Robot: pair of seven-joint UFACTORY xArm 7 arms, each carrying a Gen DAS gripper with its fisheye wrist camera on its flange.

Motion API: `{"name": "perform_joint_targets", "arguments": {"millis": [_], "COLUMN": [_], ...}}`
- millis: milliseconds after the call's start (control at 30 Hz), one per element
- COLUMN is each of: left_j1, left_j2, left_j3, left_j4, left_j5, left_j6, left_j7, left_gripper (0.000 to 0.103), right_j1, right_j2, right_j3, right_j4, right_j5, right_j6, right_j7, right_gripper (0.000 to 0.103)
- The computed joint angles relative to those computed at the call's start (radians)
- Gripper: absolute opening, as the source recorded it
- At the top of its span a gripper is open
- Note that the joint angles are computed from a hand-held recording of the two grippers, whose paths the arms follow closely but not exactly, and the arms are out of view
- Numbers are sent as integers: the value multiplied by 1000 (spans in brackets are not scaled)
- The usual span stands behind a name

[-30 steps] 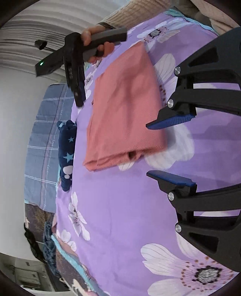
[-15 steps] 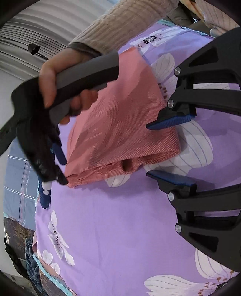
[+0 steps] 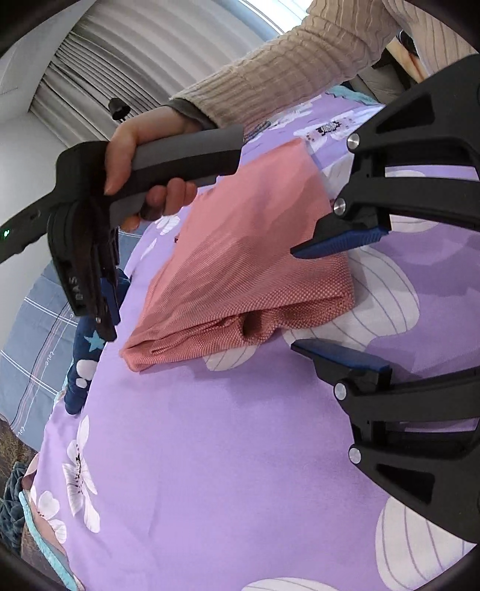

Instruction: Fold small clothes

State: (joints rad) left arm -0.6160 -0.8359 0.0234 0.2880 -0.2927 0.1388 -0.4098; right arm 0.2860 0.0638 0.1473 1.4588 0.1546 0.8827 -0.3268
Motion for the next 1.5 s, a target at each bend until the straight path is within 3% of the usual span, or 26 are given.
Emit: {"name": "perform_joint_targets", "arguments": {"millis": [100,200,233,300,333,367,400,467,500,633,700,767,833,900,1067,1267,1333,1367,1500], "left_j1": [1,-11,-16,-23,-24,-24,-20,-13,-6,158,190,179,140,111,120,111,121,124,120], "left_j2": [5,11,11,15,17,17,15,23,32,-10,-25,-46,-70,-81,-76,-67,-66,-64,-67], "left_j3": [-6,2,6,12,13,14,13,9,7,-189,-238,-228,-181,-143,-160,-149,-161,-164,-163], "left_j4": [5,10,11,14,16,16,15,21,28,49,62,46,13,-9,-1,-3,4,7,3], "left_j5": [3,4,4,2,0,-2,-3,-5,-5,79,119,122,102,89,109,110,119,123,127], "left_j6": [3,3,4,6,7,8,11,22,36,120,170,177,151,127,136,130,140,141,129], "left_j7": [-2,9,14,23,26,28,29,27,25,-80,-122,-151,-156,-151,-161,-162,-167,-168,-171], "left_gripper": [46,46,46,46,46,46,44,25,4,3,3,3,3,3,3,4,4,4,3], "right_j1": [0,-6,-5,7,19,35,46,106,73,59,62,57,26,10,30,39,36,38,31], "right_j2": [1,19,22,27,32,40,44,53,60,67,92,110,102,78,28,98,122,131,127], "right_j3": [-2,1,3,9,14,20,22,-13,24,23,21,19,23,21,4,-2,-3,-4,-1], "right_j4": [8,37,38,36,34,29,23,-2,1,14,33,36,39,37,20,64,81,86,88], "right_j5": [-22,32,38,13,-24,-74,-116,-240,-239,-99,-100,-94,10,61,-119,-167,-141,-146,-118], "right_j6": [5,50,57,63,72,73,64,16,11,-43,-28,-22,-26,-32,-29,53,38,23,3], "right_j7": [-12,-50,-56,-54,-48,-42,-28,50,68,65,81,75,24,-3,31,142,172,187,198], "right_gripper": [21,24,26,45,50,46,21,6,4,2,2,3,6,24,27,27,14,0,0]}}
